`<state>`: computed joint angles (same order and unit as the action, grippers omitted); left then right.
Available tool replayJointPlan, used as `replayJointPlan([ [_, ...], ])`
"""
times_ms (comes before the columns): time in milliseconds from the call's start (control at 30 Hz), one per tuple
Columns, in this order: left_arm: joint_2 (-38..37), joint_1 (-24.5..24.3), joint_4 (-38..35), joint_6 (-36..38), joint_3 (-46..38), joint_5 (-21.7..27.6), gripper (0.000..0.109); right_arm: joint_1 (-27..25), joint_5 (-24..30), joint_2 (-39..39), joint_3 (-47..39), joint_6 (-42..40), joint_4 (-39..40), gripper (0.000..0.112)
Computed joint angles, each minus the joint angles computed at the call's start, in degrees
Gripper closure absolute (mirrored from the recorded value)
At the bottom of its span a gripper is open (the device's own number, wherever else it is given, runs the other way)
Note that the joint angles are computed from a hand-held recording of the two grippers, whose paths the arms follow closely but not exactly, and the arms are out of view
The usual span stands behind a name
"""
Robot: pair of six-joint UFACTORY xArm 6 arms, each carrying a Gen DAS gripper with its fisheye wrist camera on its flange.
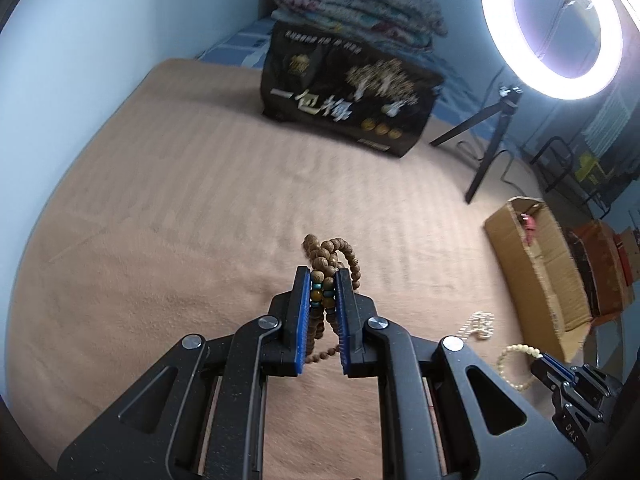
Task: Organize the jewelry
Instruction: 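Lift and carry the mala in the left tool while the right tool carries the bracelet to the box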
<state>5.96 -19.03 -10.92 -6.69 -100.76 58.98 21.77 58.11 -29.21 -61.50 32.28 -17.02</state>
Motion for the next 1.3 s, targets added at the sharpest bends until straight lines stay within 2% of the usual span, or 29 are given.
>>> replayJointPlan([
  [300,-2.6,-3.3,-0.7,0.6,-1.6,-1.6,0.098,0.8,0.2,-3.1,-1.5,2.4,-3.3,0.107],
  [567,-3.3,-8.3,1.0,0.2,-4.2,-3.5,0.098,-0.9,-0.3,-7.1,-1.1,4.2,-5.4,0.107],
  [867,-1.6,-14.3,3.2,-0.4,-7.9,-4.6,0.098,-6.5,-0.4,-11.6,0.3,2.6,-4.8,0.107],
  [1300,6.0,-22.2,5.0,-2.3,-18.1,-4.6,0.098,-17.6,-2.8,-15.7,2.9,-2.0,-0.6,0.107],
])
